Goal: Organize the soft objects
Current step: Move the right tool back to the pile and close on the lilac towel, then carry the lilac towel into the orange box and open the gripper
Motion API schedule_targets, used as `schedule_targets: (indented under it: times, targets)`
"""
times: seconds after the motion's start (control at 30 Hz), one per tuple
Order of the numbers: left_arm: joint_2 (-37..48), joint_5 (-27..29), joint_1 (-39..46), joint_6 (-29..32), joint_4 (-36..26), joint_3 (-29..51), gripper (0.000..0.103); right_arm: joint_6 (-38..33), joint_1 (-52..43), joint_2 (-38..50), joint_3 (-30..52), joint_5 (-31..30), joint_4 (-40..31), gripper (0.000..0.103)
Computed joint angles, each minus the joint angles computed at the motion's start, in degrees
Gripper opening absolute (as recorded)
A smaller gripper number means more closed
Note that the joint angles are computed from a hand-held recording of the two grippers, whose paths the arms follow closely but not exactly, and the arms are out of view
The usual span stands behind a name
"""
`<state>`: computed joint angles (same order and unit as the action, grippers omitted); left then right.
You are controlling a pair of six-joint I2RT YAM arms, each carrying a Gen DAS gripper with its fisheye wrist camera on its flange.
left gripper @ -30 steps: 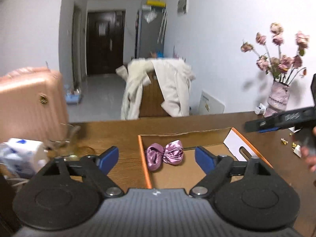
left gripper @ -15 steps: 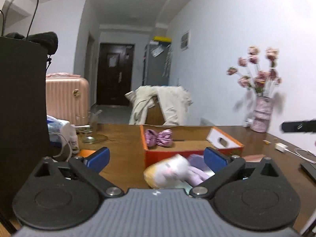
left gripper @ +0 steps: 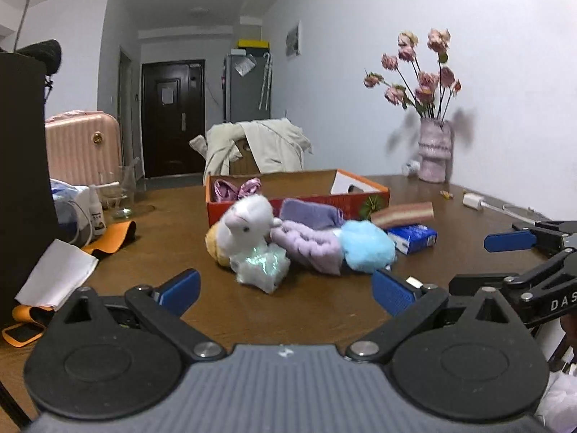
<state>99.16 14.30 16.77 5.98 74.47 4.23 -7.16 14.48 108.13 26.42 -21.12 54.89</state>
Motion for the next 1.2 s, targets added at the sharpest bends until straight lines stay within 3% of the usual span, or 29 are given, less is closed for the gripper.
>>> schedule_targets:
  times: [0.13,0.17,0.23,0.3,0.43,0.63,0.77,0.83,1.0,1.2]
  targets:
    - [3.2,-0.1,-0.2,-1.2,-2.4,3.9,0.103,2.9,-0.6,3.4,3.4,-2.2,-1.4,0.083]
    - [3.7,-0.4,0.0,-1.5,-3.9,5.2,0.103,3.8,-0.6,4.4,4.8,-2.8,-2.0,0.078]
    - [4.4,-0.9,0.1,-2.2,-8.9,9.0,0.103,5.4,0.0,6.2,8.8,-3.5,-5.1,0.06]
    - [5.7,-0.8,0.7,-3.5,-12.9,12.7,0.102,6.1,0.9,8.2,13.0,-3.8,-7.7,0.053]
    - [7.9,-0.3,2.1,-6.2,-18.9,19.0,0.099,4.7,4.1,12.6,23.4,-1.5,-14.5,0.051]
    - [10.7,1.5,4.5,-7.3,-20.2,23.2,0.099,1.0,8.7,20.0,39.2,4.1,-25.3,0.05]
    - [11.9,1.6,5.2,-7.0,-21.2,24.9,0.099,-2.0,10.9,23.0,45.4,7.2,-30.3,0.03]
    - [12.1,1.6,5.7,-7.1,-20.9,25.0,0.099,-2.2,11.2,23.0,45.2,7.3,-29.7,0.015]
    - [9.5,3.3,6.7,-7.4,-19.7,22.6,0.096,-1.4,9.8,17.5,39.2,3.3,-27.2,0.011]
    - [3.6,8.8,8.3,-7.5,-16.4,16.0,0.096,-7.1,8.2,4.7,22.3,-3.0,-22.2,0.011]
